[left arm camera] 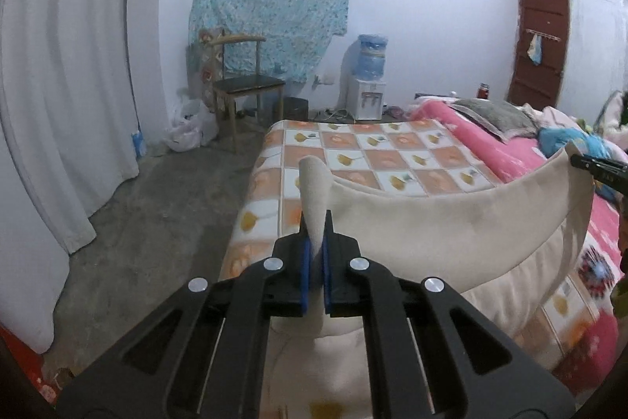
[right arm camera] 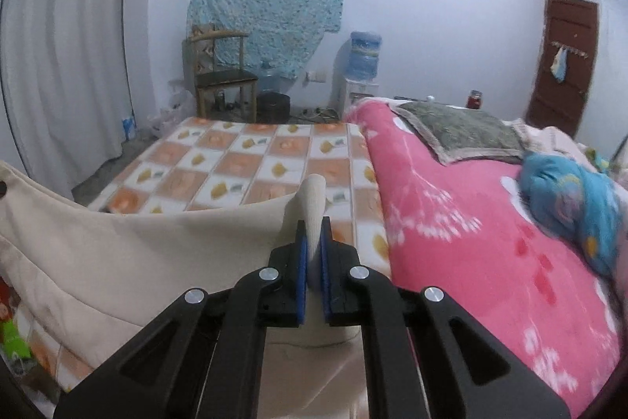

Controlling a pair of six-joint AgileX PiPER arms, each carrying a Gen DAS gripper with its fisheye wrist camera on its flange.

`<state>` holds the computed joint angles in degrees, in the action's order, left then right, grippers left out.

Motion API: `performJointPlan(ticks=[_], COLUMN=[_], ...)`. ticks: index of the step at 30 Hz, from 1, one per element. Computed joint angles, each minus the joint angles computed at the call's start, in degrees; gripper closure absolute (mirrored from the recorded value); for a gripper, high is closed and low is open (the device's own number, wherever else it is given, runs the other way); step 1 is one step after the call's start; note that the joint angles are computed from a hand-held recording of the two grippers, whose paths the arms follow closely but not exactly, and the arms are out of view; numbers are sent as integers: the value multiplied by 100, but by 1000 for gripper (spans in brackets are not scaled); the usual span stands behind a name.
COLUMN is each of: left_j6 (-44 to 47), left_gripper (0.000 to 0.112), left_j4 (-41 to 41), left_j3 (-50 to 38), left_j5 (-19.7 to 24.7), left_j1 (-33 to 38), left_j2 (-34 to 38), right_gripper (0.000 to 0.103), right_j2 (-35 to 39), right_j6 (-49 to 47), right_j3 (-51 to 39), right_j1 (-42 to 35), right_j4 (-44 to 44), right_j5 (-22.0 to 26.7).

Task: Fold large clothes
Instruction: 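Fold the lifted edge over the bundle with both tools and open them, then pull both open tools back from the folded jacket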

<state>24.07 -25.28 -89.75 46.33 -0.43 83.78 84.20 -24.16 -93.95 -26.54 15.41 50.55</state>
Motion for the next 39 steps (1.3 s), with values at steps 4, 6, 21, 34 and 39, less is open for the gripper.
performJointPlan(ticks=[4,6,21,34,39], left_j6=[-546,-1075,351,-368,-670], left_gripper=[106,102,55,34,26], left_j4=[451,827,-658,153,464], left_j3=[-1423,-2105,-549,1675,1860], left_j5=[508,891,1281,863,891], left_j1=[-174,-322,438,301,-134], left_j2=[1600,2368,1440,-166,-984], right_gripper=[97,97,61,54,39], right_j2=[1458,2084,1552,-234,-1179], right_j6=[393,596,-110,-425,-183], right_j3=[-1222,-1646,-384,2082,2619], right_j1=[307,438,-244,-1523,-1301], right_j4=[-293,-485,616,837,737], right_j5=[133,277,772,1047,1109])
